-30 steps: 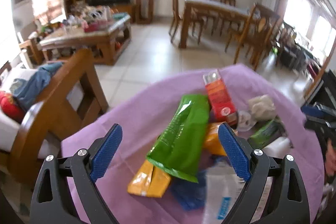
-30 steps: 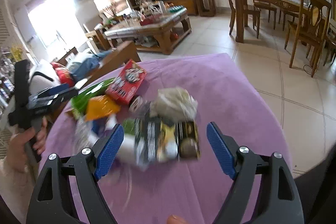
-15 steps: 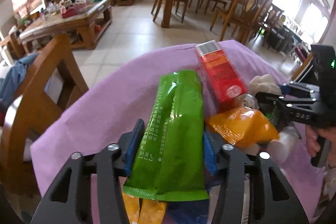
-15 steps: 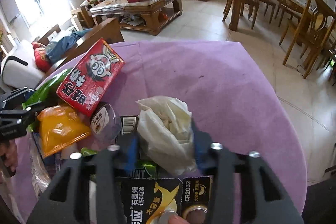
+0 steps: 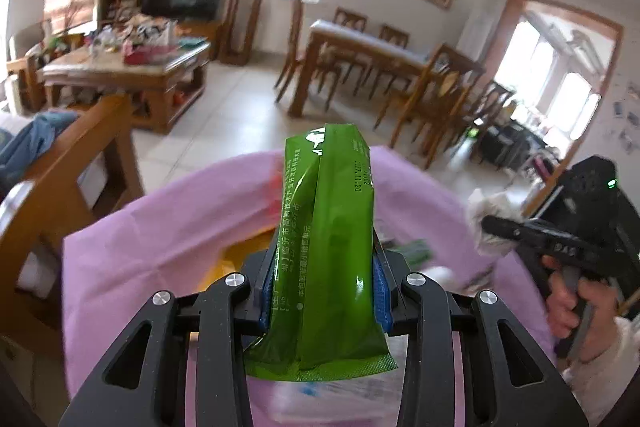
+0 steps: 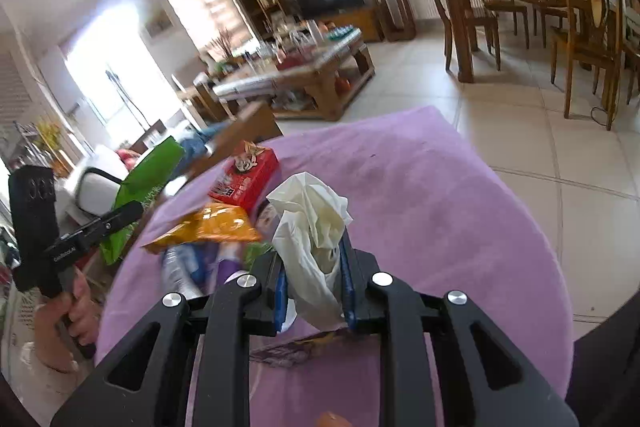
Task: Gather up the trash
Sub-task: 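Grasp the crumpled white tissue with the right tool while the left tool grasps the green wrapper, then drop the tissue and green wrapper into the black bin by opening both tools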
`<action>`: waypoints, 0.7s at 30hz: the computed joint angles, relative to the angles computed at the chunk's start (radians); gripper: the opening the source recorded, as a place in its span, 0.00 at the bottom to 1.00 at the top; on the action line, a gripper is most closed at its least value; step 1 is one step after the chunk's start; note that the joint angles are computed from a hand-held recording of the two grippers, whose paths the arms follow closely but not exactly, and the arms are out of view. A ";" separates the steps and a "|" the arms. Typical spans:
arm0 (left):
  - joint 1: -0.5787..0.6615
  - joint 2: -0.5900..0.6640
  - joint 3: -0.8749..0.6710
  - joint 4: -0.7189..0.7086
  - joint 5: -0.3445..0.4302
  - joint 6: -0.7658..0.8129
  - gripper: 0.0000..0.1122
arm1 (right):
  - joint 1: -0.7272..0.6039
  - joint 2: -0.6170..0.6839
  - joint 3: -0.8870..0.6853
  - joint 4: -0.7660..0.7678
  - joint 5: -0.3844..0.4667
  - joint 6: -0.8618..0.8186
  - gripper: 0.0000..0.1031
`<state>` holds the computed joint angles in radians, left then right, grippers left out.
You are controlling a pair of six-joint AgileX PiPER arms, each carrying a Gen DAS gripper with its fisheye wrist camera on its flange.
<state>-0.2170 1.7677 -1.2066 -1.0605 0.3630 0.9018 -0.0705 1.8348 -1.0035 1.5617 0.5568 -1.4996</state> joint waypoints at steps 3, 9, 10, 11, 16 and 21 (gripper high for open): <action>-0.073 -0.067 0.072 -0.153 -0.007 0.110 0.33 | -0.092 -0.073 0.115 0.081 0.117 -0.117 0.20; -0.281 -0.069 0.099 -0.387 -0.020 0.269 0.33 | -0.328 -0.199 0.322 0.128 0.302 -0.276 0.20; -0.318 -0.057 0.095 -0.430 -0.031 0.305 0.33 | -0.361 -0.214 0.338 0.124 0.313 -0.282 0.20; -0.355 -0.038 0.086 -0.490 -0.037 0.353 0.33 | -0.422 -0.234 0.370 0.126 0.334 -0.307 0.20; -0.534 0.129 -0.069 -0.625 -0.041 0.405 0.33 | -0.716 -0.286 0.462 0.133 0.423 -0.404 0.20; -0.674 0.348 -0.355 -0.437 -0.048 0.153 0.33 | -0.961 -0.268 0.462 0.137 0.458 -0.480 0.21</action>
